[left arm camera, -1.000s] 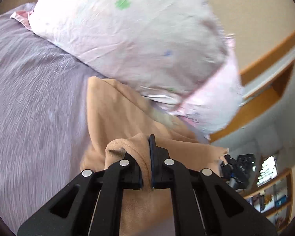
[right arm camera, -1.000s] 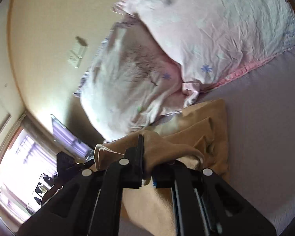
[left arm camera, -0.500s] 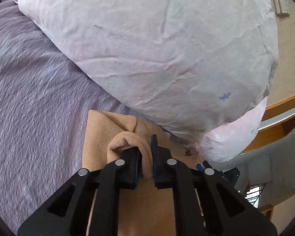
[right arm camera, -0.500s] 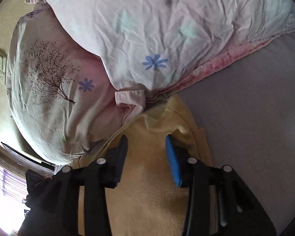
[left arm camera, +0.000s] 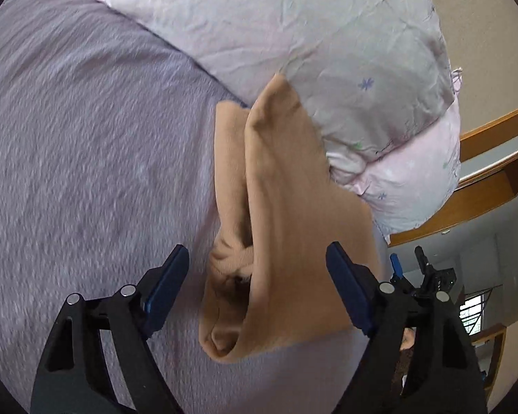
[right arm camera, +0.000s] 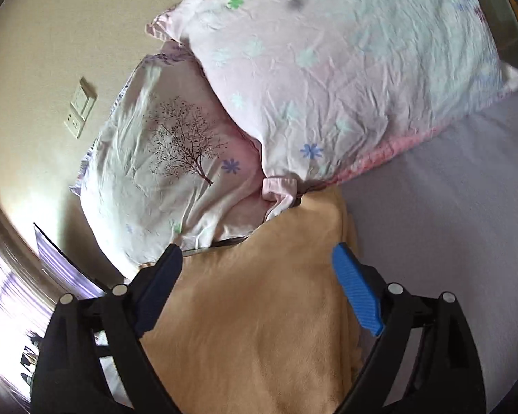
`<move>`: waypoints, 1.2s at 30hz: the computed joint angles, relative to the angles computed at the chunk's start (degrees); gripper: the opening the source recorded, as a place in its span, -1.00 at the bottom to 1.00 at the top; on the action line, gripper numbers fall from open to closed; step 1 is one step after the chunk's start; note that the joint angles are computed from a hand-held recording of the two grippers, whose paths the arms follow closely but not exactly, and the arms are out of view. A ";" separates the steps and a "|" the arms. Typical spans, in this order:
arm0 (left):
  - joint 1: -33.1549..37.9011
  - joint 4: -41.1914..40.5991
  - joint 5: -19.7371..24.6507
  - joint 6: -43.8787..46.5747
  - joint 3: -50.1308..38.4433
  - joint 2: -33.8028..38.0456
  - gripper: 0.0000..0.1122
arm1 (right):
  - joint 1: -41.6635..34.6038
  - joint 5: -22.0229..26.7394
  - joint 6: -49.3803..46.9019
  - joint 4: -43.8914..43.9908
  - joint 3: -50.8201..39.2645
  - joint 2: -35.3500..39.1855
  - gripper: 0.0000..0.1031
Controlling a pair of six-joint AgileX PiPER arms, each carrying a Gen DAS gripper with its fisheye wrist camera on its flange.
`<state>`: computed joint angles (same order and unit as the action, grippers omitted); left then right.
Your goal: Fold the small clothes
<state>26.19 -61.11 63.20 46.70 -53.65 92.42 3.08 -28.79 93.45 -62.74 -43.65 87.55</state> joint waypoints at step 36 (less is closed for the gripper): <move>-38.89 5.31 -12.23 -23.66 -16.08 -0.39 0.18 | -17.88 -17.99 22.06 -26.45 1.38 -2.99 0.73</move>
<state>-12.70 -55.80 50.97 23.04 -69.73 92.02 -14.80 -46.79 115.51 -89.19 -42.26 84.56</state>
